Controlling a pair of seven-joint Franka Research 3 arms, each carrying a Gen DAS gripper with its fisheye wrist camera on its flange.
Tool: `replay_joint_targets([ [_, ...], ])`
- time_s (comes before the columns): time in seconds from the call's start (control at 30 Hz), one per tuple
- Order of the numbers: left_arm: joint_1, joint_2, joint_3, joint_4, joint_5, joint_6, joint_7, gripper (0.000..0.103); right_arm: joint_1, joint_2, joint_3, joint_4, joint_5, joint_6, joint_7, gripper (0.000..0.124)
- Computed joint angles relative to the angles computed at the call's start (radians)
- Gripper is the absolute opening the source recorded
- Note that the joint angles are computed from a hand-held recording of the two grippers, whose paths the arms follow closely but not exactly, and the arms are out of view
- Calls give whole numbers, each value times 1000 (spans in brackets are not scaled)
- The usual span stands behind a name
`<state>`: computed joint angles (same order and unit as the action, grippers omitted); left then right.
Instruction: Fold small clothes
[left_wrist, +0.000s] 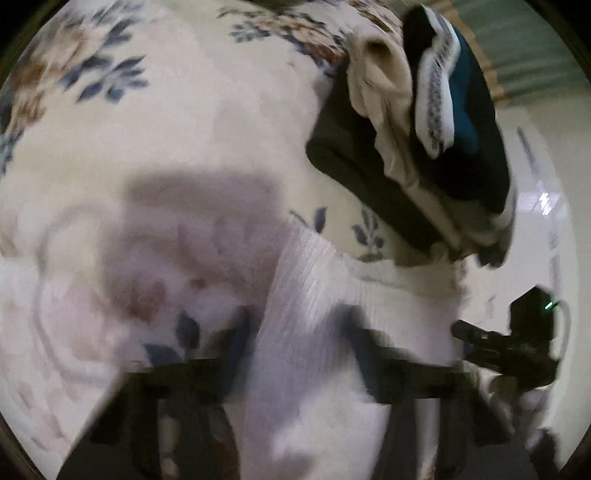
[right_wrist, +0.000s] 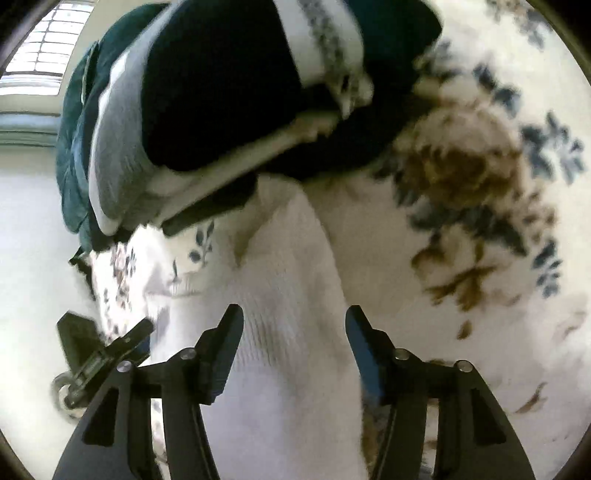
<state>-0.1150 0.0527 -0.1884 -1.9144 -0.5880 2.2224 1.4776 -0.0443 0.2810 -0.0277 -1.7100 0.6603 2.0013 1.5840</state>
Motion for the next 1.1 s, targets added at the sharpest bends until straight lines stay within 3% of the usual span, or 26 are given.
replay_joint_targets([
  [0.03, -3, -5, -2, 0, 12, 9, -8, 7, -1, 6, 7, 0, 12, -17, -13, 60],
  [0.07, -5, -19, -3, -8, 12, 31, -9, 7, 7, 3, 9, -4, 2, -10, -22, 47],
  [0.1, -5, -42, 0, -20, 7, 53, -7, 7, 22, -17, 10, -25, -19, 32, -37, 9],
  [0.2, -3, -102, 23, -50, -39, 89, 3, 7, 52, -81, 9, -55, -70, 119, -58, 7],
  [0.3, 4, -75, 46, -38, -58, 80, -1, 7, 65, -96, 2, -35, -103, 172, -45, 6],
  [0.43, 32, 43, 39, 27, -100, -11, -2, 7, 73, 25, -10, 84, -198, 116, 43, 6],
  [0.57, 59, 51, 16, 37, -115, -41, 31, 14, 70, 108, -1, 163, -246, 44, 69, 6],
  [0.6, 66, 47, 15, 38, -130, -57, 41, 15, 65, 111, 2, 168, -237, 35, 69, 8],
  [0.67, 82, 20, 20, 21, -180, -78, 65, 35, 42, 102, 13, 164, -183, 21, 57, 16],
  [0.73, 94, -45, 34, -42, -242, -80, 95, 58, 27, 74, 13, 141, -146, 4, 59, 45],
  [0.77, 96, -84, 45, -81, -277, -67, 112, 58, 19, 41, 11, 103, -128, 15, 47, 56],
  [0.9, 78, -240, 103, -258, -406, -69, 165, 59, -28, -81, 0, -48, 15, -15, -48, 76],
  [1.0, 39, -276, 126, -337, -479, -89, 185, 62, -46, -117, -10, -132, 119, -116, -138, 85],
  [1.1, 5, -232, 118, -338, -516, -109, 203, 62, -37, -108, -10, -195, 178, -167, -197, 85],
])
